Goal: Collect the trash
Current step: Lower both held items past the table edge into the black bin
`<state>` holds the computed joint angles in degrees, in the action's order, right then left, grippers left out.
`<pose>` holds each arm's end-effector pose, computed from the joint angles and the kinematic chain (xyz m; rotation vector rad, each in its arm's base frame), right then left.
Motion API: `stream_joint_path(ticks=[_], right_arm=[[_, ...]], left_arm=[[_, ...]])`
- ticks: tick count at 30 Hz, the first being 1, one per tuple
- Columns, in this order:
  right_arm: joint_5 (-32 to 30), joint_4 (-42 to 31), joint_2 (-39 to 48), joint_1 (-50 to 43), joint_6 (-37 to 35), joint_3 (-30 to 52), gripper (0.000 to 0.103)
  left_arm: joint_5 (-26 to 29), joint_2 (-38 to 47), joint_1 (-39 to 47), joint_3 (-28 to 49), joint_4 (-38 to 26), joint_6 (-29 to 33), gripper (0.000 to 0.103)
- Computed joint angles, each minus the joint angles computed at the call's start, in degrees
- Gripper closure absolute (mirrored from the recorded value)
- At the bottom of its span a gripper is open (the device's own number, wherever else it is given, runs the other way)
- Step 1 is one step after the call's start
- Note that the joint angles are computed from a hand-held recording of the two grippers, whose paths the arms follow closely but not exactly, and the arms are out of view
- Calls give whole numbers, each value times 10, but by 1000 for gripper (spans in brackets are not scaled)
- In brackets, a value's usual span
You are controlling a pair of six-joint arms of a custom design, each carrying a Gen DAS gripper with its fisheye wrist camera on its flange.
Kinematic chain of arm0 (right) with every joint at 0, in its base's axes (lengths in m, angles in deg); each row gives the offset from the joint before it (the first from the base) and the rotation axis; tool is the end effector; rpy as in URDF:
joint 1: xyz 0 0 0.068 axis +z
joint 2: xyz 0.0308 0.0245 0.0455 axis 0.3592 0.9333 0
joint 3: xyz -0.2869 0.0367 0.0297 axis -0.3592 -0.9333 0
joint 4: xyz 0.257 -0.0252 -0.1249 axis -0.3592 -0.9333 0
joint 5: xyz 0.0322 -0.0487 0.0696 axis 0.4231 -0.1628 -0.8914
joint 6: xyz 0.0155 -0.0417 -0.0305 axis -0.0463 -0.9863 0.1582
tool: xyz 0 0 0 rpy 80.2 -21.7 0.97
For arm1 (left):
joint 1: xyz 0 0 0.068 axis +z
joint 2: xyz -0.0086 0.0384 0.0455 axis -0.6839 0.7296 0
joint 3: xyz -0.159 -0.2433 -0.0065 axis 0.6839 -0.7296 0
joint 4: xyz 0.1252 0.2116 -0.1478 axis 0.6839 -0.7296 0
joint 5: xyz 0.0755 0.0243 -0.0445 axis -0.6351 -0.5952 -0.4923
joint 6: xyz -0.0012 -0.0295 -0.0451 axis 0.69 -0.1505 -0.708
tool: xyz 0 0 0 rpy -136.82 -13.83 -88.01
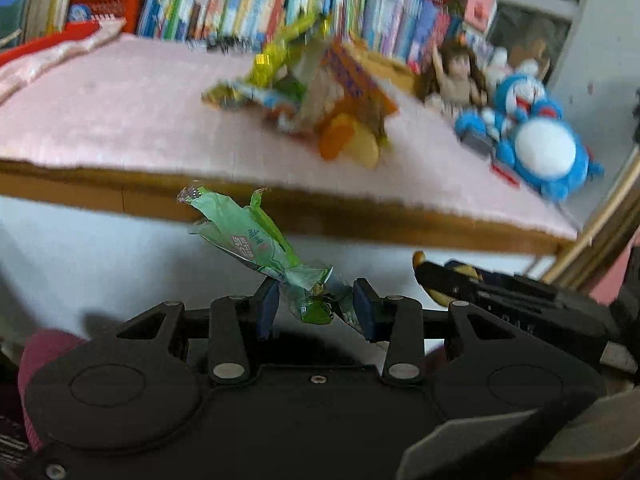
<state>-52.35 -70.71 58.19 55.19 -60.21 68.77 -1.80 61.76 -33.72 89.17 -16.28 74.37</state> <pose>0.2170 0.1344 0.2317 0.0285 2.1353 0.3009 0.2258 0.0174 0.2580 0.2772 2.2957 -0.5407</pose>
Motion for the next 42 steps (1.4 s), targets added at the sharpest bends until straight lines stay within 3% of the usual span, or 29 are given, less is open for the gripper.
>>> stream_joint_path(ticks=[3,7,15,27,37,40,42], right_arm=[[-16,-8,16,3,11,-3,57],[-45,-16,51,-2,33,-2,56],[-106,-32,121,-23,78,7,56],[-155,-15,215,-28,78,18,56],[-172,-22,221,-34,79,14,53],[-173,-23,221,-36,79,15,50],[-179,-17,231,-39,79,19,41]], left_arm=[[-30,23,-13,6,-40,45,65],[-94,57,-50,-6,-41,78,65],[-130,158,-70,-10,-38,97,64],[-162,238,-82,3,-28,100,64],[-183,282,-111,16,-7,78,63],[-190,277,-119,19,-14,70,62],[-195,281,-124,16,-6,66,58]])
